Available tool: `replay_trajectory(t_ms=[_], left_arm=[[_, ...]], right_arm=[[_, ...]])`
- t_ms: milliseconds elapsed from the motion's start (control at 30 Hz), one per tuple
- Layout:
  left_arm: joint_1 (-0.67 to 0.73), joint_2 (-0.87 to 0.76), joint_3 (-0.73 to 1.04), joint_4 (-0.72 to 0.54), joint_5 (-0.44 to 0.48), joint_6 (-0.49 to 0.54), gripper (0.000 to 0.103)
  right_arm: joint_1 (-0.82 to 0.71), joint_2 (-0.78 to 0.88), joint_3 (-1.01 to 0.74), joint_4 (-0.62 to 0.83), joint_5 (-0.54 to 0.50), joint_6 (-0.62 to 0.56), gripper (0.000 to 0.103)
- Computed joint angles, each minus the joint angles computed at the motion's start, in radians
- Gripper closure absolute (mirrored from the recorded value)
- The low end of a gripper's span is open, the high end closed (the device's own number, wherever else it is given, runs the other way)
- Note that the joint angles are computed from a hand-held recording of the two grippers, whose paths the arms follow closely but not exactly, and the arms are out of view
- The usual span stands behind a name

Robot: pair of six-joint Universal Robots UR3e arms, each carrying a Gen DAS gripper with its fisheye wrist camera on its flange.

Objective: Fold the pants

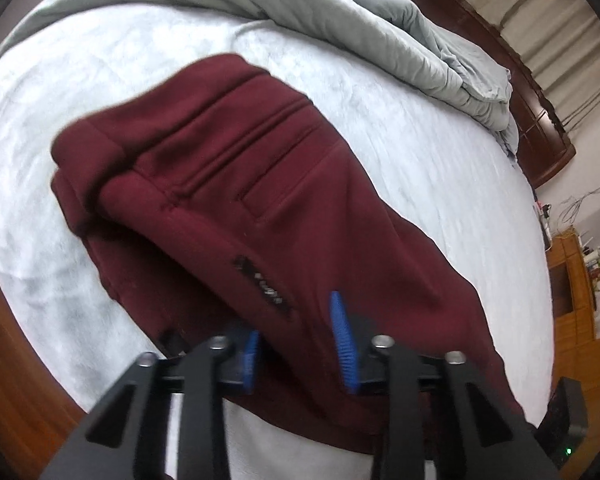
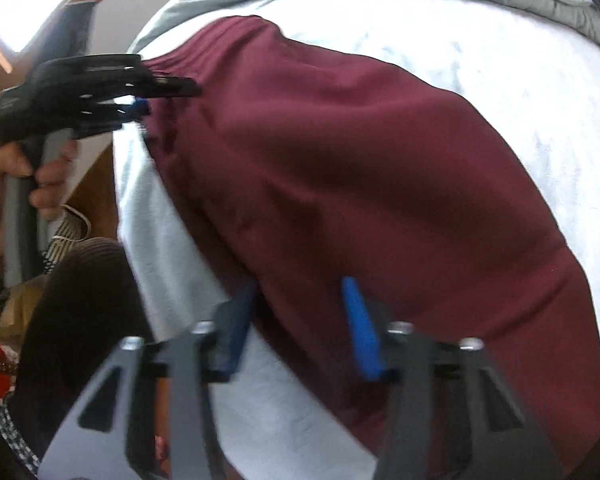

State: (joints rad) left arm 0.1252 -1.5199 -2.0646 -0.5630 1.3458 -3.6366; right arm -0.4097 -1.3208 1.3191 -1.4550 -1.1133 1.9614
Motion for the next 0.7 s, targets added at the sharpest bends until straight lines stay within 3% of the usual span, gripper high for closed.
replay_trajectory(t_ms=[67, 133, 200, 300, 367, 433, 600, 700], left_arm=[[0.008, 0.022, 0.004, -0.023, 0.008, 0.017, 0.082], [0.019, 0.053, 0.0, -0.039, 0.01, 0.034, 0.083], [0.001, 0.059, 0.017, -0.084, 0.073, 0.056, 0.083], [0.006, -0.013, 0.039, -0.128, 0.09, 0.08, 0.083], [-0.027, -0.041, 0.072, -0.129, 0.129, 0.104, 0.083], [-0.076, -0.038, 0.137, -0.181, 0.189, 0.101, 0.082], [-0.208, 0.001, 0.243, -0.289, 0.295, 0.012, 0.079], [-0.325, -0.022, 0.291, -0.287, 0.352, -0.09, 0.077]], right_arm=[[-0.024, 0.046, -0.093, 0.124, 0.037, -0.022, 0.087], [-0.057, 0.093, -0.206, 0.307, 0.076, -0.083, 0.087], [-0.069, 0.13, -0.248, 0.379, 0.077, -0.075, 0.084], [-0.055, 0.133, -0.152, 0.308, 0.057, -0.015, 0.078], [-0.074, 0.172, -0.213, 0.404, 0.096, -0.008, 0.065], [-0.105, 0.184, -0.277, 0.49, 0.114, -0.022, 0.039], [-0.323, 0.16, -0.396, 0.687, 0.1, -0.096, 0.037], [-0.495, 0.172, -0.444, 0.702, 0.045, -0.043, 0.039]])
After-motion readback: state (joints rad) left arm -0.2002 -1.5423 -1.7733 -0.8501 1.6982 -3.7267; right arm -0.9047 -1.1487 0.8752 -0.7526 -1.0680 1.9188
